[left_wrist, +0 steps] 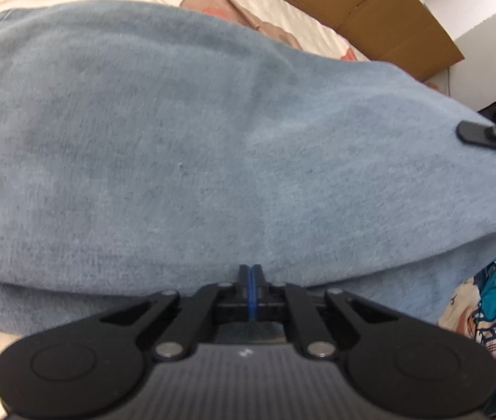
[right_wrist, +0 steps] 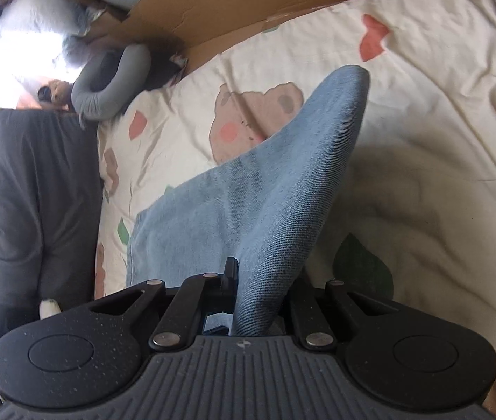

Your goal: Fold clothes

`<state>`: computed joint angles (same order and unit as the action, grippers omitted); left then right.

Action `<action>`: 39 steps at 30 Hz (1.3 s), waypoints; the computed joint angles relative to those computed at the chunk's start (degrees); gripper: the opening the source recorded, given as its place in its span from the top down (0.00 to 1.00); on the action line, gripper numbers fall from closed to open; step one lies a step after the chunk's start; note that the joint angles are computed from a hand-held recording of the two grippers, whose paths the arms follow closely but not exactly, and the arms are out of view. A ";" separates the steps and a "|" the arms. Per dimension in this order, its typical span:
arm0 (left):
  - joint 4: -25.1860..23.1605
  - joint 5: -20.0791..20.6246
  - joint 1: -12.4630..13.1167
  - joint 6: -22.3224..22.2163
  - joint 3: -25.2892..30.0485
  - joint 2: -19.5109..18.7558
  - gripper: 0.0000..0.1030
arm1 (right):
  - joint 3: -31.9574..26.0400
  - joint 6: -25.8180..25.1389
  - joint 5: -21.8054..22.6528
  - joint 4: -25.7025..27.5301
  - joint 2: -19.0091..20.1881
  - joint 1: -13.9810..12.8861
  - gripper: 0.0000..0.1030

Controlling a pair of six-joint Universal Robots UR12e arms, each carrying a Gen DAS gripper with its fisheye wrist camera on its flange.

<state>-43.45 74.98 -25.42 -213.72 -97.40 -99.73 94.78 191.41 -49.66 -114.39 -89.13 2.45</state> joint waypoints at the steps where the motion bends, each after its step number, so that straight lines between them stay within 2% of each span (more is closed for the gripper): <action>1: 0.08 -0.20 0.03 0.07 -0.01 -0.03 0.98 | -0.78 -0.93 -0.88 1.13 0.19 0.39 0.94; 3: 0.13 -0.87 0.14 0.31 -0.61 0.36 0.98 | -2.03 -2.40 -2.03 2.96 0.47 0.95 0.94; 10: -5.34 -2.86 -0.05 3.34 -1.43 1.75 0.98 | -4.03 -5.24 -5.19 5.45 0.68 2.33 0.94; 14: -4.06 -5.07 0.80 3.16 -2.40 3.39 0.99 | -4.01 -4.77 -5.53 5.09 0.41 2.38 0.94; 18: -3.23 -3.30 1.62 2.25 -2.13 4.03 0.99 | -4.23 -4.97 -6.11 5.21 0.36 2.56 0.94; 24: -2.41 -2.27 2.20 2.37 0.17 1.75 0.97 | -4.47 -5.59 -6.06 5.41 0.33 2.70 0.94; 31: -2.18 0.04 1.98 -0.78 3.04 -2.14 0.97 | -4.02 -5.06 -6.16 4.49 0.11 2.88 0.94; 39: -3.17 2.80 2.64 0.08 7.74 -5.50 0.97 | -3.94 -5.72 -6.33 3.77 -0.33 3.45 0.94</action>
<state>-46.62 77.78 -22.78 -213.64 -89.67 -105.22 90.84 185.69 -55.99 -110.62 -89.47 5.90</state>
